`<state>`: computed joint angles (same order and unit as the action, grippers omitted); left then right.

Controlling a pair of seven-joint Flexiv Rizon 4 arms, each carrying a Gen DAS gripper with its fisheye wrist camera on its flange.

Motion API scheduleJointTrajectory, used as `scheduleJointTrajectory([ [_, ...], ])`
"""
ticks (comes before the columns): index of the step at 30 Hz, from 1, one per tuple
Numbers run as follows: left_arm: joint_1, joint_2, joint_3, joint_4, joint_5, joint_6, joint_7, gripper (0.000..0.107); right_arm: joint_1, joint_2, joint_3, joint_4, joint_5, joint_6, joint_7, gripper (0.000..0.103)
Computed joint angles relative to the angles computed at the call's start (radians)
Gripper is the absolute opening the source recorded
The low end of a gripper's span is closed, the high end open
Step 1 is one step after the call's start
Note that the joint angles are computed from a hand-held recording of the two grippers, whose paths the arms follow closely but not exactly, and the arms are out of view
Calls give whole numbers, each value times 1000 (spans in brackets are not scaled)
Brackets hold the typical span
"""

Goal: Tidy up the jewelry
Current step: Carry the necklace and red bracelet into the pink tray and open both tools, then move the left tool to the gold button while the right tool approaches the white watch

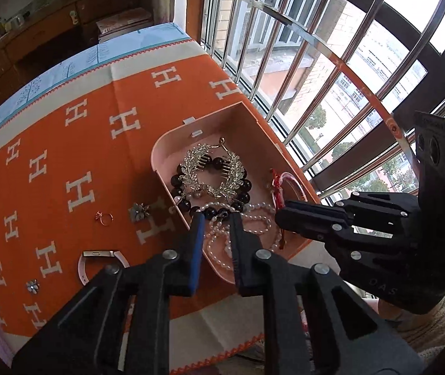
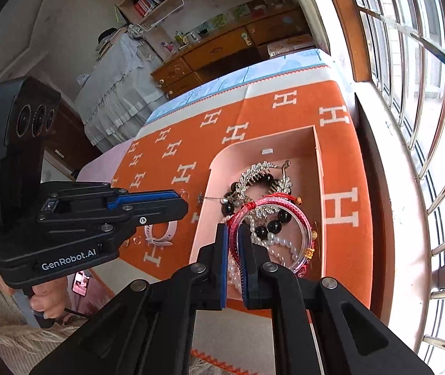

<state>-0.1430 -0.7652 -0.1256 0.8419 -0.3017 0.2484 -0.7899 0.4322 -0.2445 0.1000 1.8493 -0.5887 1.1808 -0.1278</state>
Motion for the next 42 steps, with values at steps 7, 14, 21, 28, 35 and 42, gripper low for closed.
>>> scheduleJointTrajectory([
  [7,34,31,3,95,-29,124,-22,64,2,-74,13,-46,113,-15,-69,9],
  [14,65,52,4,145,-40,172,-23,64,66,-64,-71,-26,-60,5,93,36],
  [21,95,73,5,190,-60,220,-20,64,68,-67,-59,-53,-155,-8,153,36],
  [28,131,80,6,204,-83,223,-19,64,78,-107,-44,-122,-148,-40,115,36],
  [35,163,93,12,229,-100,262,-12,64,95,-146,-37,-184,-106,-73,34,36],
  [42,197,75,26,197,-101,299,-34,64,104,-216,-20,-300,-4,-119,-102,36],
])
